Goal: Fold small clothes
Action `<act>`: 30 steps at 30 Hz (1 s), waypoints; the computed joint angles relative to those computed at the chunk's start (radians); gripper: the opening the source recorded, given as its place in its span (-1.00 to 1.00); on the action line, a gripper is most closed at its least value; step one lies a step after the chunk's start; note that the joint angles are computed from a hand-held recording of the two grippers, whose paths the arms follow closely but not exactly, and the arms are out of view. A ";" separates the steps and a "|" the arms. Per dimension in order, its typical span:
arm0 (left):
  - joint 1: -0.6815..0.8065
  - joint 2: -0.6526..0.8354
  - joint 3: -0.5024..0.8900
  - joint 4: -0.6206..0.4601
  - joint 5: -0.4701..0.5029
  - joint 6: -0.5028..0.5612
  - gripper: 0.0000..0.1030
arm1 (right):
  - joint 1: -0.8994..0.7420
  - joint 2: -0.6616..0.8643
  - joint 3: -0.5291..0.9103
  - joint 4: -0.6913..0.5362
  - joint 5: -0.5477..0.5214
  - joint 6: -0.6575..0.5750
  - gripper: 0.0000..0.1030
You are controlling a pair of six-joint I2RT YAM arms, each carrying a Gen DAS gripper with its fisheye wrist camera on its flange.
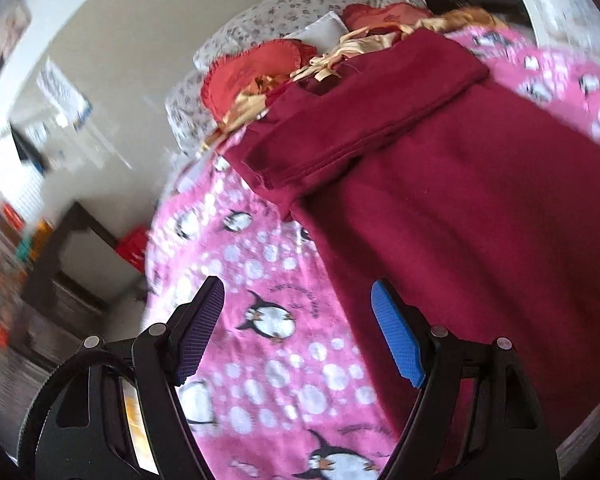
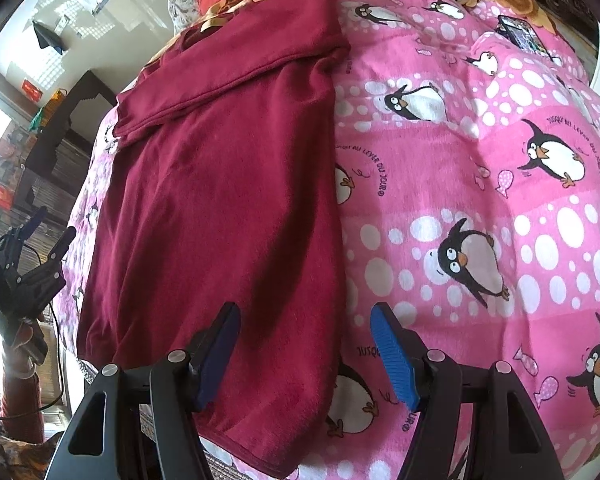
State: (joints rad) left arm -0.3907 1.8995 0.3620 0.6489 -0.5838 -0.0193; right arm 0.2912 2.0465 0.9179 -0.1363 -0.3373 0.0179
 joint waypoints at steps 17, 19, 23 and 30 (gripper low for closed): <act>0.187 -0.237 0.024 -0.528 0.573 -0.357 0.49 | -0.054 -0.029 -0.064 0.022 -0.052 -0.054 0.29; 0.189 -0.238 0.025 -0.568 0.612 -0.401 0.49 | -0.065 -0.029 -0.074 0.031 -0.072 -0.062 0.29; 0.113 -0.217 0.036 -0.610 0.614 -0.465 0.49 | -0.085 -0.015 -0.081 0.038 -0.101 -0.080 0.29; -0.041 -0.079 0.130 -0.666 0.580 -0.519 0.49 | -0.096 -0.008 -0.082 0.007 -0.131 -0.127 0.29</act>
